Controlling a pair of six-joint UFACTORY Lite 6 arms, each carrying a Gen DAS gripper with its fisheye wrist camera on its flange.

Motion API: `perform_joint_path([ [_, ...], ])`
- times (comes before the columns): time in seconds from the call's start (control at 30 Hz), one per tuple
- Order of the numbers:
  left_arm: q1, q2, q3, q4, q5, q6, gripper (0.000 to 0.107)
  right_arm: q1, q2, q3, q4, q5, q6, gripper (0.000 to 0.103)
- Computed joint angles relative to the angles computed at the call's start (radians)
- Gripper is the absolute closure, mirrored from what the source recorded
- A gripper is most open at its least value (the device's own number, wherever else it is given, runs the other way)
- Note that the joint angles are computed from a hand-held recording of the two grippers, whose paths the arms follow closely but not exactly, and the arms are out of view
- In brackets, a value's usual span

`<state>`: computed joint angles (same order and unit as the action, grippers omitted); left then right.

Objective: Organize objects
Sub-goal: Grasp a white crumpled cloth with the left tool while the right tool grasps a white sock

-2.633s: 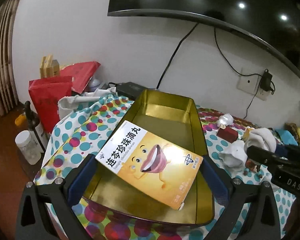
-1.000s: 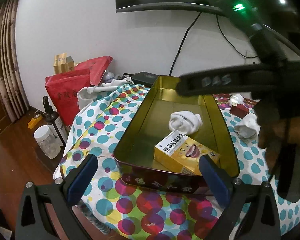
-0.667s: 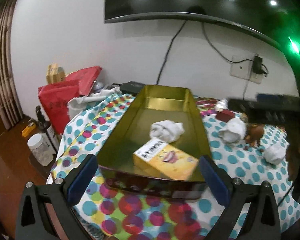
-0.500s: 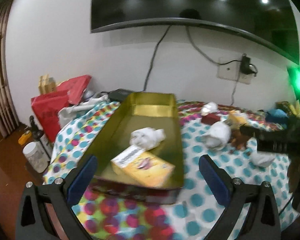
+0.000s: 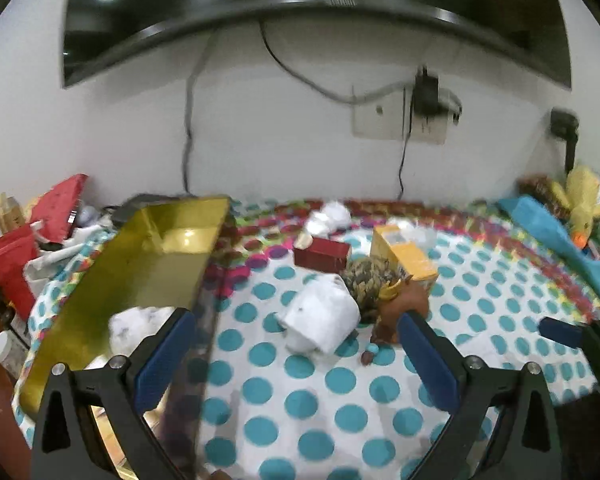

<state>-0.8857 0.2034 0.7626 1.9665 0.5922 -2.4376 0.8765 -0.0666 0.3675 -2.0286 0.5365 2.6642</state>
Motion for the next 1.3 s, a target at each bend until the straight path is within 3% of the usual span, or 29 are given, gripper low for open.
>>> perform_joint_path([
  [0.2,0.063,0.209,0.206,-0.07,-0.09,0.111,0.004,0.033,0.031,0.003,-0.038,0.009,0.045,0.005],
  [0.3,0.069,0.32,0.32,-0.261,-0.063,0.313,0.004,0.028,0.054,0.009,-0.082,-0.005,0.095,0.005],
  [0.4,0.108,0.387,0.387,-0.279,-0.136,0.359,0.004,0.022,0.049,0.001,-0.114,-0.015,0.133,0.005],
  [0.5,0.124,0.454,0.468,-0.402,-0.142,0.5,0.004,-0.01,0.051,0.001,-0.173,-0.045,0.179,0.005],
  [0.67,0.109,0.458,0.469,-0.361,-0.114,0.468,0.007,-0.042,0.038,-0.015,-0.253,-0.067,0.26,0.005],
  [0.73,0.109,0.455,0.466,-0.353,-0.118,0.466,0.01,-0.048,0.045,-0.011,-0.267,-0.075,0.267,0.005],
  [0.77,0.112,0.451,0.463,-0.339,-0.129,0.456,0.02,-0.042,0.05,-0.007,-0.248,-0.075,0.251,0.005],
  [0.8,0.117,0.446,0.456,-0.313,-0.148,0.43,0.044,-0.039,0.049,-0.008,-0.236,-0.072,0.241,0.005],
  [0.83,0.122,0.432,0.442,-0.279,-0.18,0.4,0.056,-0.034,0.048,-0.007,-0.224,-0.068,0.23,0.005],
  [0.87,0.119,0.426,0.438,-0.281,-0.186,0.402,0.061,-0.025,0.052,-0.004,-0.203,-0.066,0.212,0.005],
  [1.03,0.066,0.312,0.327,-0.218,-0.151,0.314,0.065,-0.001,0.061,0.008,-0.142,-0.053,0.149,0.005],
  [1.3,-0.002,-0.033,0.026,-0.156,-0.099,0.17,0.066,-0.009,0.139,0.114,-0.077,-0.091,0.05,0.007],
])
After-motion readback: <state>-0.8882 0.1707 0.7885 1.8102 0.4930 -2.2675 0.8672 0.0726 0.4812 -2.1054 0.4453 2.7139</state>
